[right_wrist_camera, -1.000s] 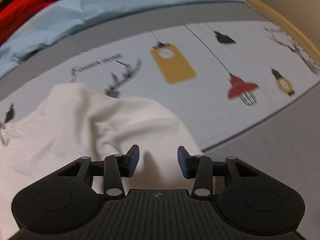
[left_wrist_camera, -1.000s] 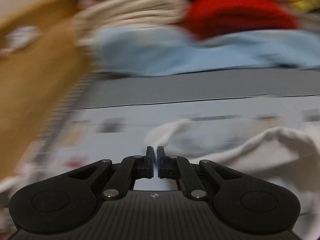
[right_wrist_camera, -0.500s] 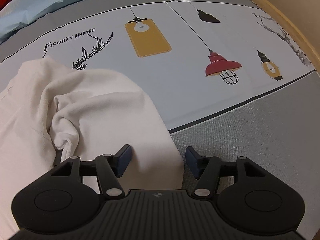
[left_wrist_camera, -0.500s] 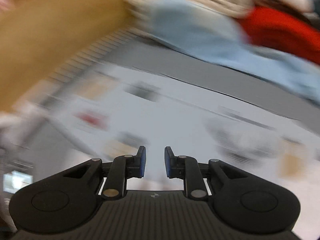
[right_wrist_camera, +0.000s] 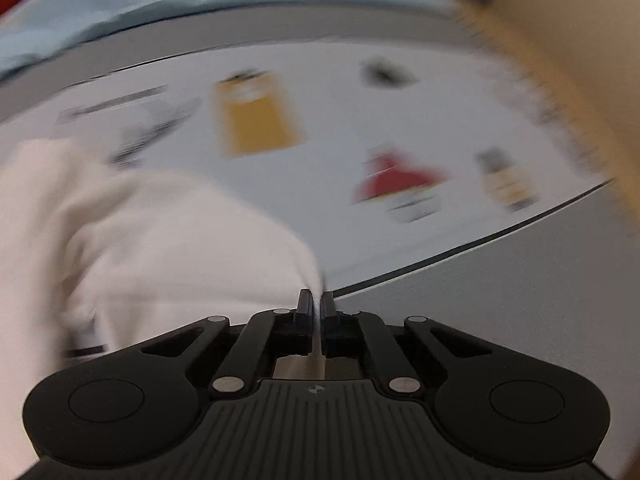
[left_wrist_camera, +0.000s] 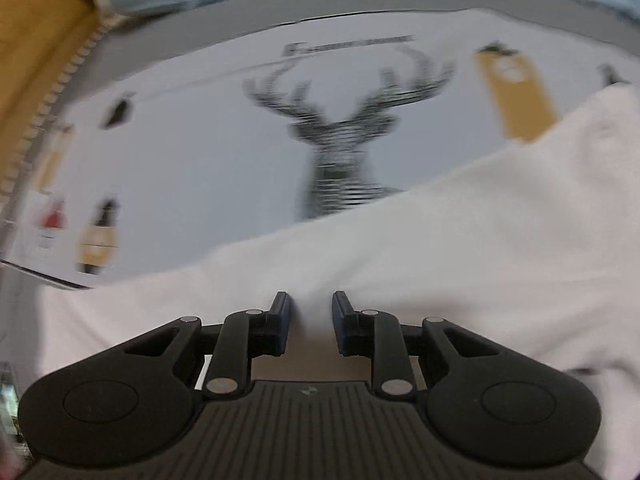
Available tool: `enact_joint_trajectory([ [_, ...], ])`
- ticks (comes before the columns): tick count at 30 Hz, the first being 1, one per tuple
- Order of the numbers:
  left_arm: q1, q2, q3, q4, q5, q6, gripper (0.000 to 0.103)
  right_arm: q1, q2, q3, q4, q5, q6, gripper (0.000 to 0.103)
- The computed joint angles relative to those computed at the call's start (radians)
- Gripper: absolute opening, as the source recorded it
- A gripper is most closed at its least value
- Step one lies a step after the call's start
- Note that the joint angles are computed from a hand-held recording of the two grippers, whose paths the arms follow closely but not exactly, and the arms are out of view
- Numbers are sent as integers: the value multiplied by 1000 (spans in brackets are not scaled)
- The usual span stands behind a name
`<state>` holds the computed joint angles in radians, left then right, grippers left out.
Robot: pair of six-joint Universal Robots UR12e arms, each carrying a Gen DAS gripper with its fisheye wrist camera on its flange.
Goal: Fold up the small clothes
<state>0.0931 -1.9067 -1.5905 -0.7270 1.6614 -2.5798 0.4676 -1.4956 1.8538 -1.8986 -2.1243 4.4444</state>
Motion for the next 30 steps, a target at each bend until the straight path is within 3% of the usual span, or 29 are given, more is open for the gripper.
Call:
enact_joint_trajectory([
  [3, 9, -1, 16, -31, -8, -46, 28, -21, -54, 62, -5, -16, 96, 3],
  [5, 2, -9, 9, 16, 26, -33, 31, -21, -79, 95, -18, -58, 134, 4],
  [7, 1, -9, 0, 40, 34, -20, 31, -14, -118, 149, -115, -121, 159, 7],
  [10, -1, -19, 1, 72, 46, -22, 40, -6, -180, 213, -238, -161, 214, 31],
  [12, -6, -32, -2, 117, 58, -14, 50, 1, -219, 235, -233, -178, 280, 34],
  [14, -4, -38, -5, 150, 64, -16, 60, 3, -261, 253, -207, -149, 347, 36],
  [17, -6, -47, -11, 204, 92, -34, 59, -8, -316, 296, -227, -48, 390, 40],
  [20, -8, -45, -12, 203, 102, -32, 58, -23, -332, 338, -333, 93, 312, 42],
  [21, -10, -44, -12, 198, 104, -31, 57, -30, -323, 336, -327, 128, 271, 42],
  [25, -18, -41, -17, 197, 113, -16, 51, -32, -267, 319, -313, 178, 122, 44],
  [27, -22, -41, -22, 211, 120, 2, 51, -33, -253, 303, -303, 159, 43, 5],
  [29, -20, -42, -24, 216, 116, 11, 51, -47, -274, 325, -400, 154, 34, 5],
  [30, -19, -43, -23, 212, 113, 9, 51, -47, -285, 327, -418, 111, 49, 5],
])
